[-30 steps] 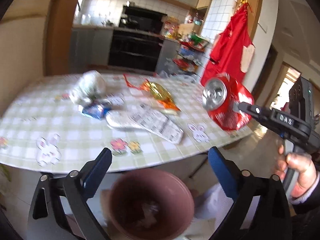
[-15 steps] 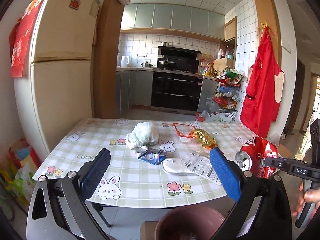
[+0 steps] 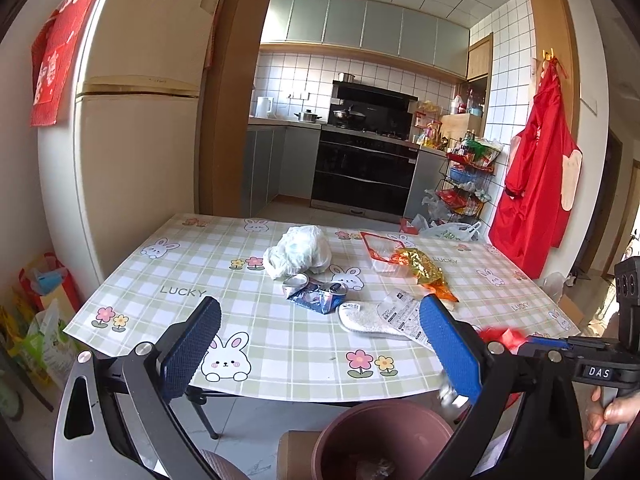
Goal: Collect trash
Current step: 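Release the red can and red wrapper into the pink bin with both grippers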
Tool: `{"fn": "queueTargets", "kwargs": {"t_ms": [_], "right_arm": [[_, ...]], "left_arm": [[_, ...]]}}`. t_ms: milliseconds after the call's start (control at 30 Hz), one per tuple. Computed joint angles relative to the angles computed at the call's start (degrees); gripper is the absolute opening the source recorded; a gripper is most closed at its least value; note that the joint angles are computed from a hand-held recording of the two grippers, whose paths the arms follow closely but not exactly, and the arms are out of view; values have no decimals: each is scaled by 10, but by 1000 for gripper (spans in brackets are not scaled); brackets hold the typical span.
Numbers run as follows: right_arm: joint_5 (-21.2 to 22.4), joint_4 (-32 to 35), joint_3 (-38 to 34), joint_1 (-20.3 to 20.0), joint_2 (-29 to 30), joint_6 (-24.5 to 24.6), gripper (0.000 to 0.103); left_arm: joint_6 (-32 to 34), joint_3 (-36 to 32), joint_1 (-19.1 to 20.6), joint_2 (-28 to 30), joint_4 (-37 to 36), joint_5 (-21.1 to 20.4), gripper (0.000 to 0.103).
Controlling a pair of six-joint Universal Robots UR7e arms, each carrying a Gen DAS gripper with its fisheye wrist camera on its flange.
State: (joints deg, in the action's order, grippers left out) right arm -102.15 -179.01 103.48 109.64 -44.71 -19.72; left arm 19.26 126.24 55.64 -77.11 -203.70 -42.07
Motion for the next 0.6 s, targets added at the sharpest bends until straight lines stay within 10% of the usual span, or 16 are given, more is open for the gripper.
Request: {"fn": "queueTargets", "kwargs": {"t_ms": [267, 600], "right_arm": [[-30, -44, 2, 10, 8, -14, 94], [-60, -58, 1, 8, 8, 4, 97]], "left_arm": [[0, 0, 3, 0, 1, 3, 97], [3, 2, 1, 0, 3, 11, 97]]}}
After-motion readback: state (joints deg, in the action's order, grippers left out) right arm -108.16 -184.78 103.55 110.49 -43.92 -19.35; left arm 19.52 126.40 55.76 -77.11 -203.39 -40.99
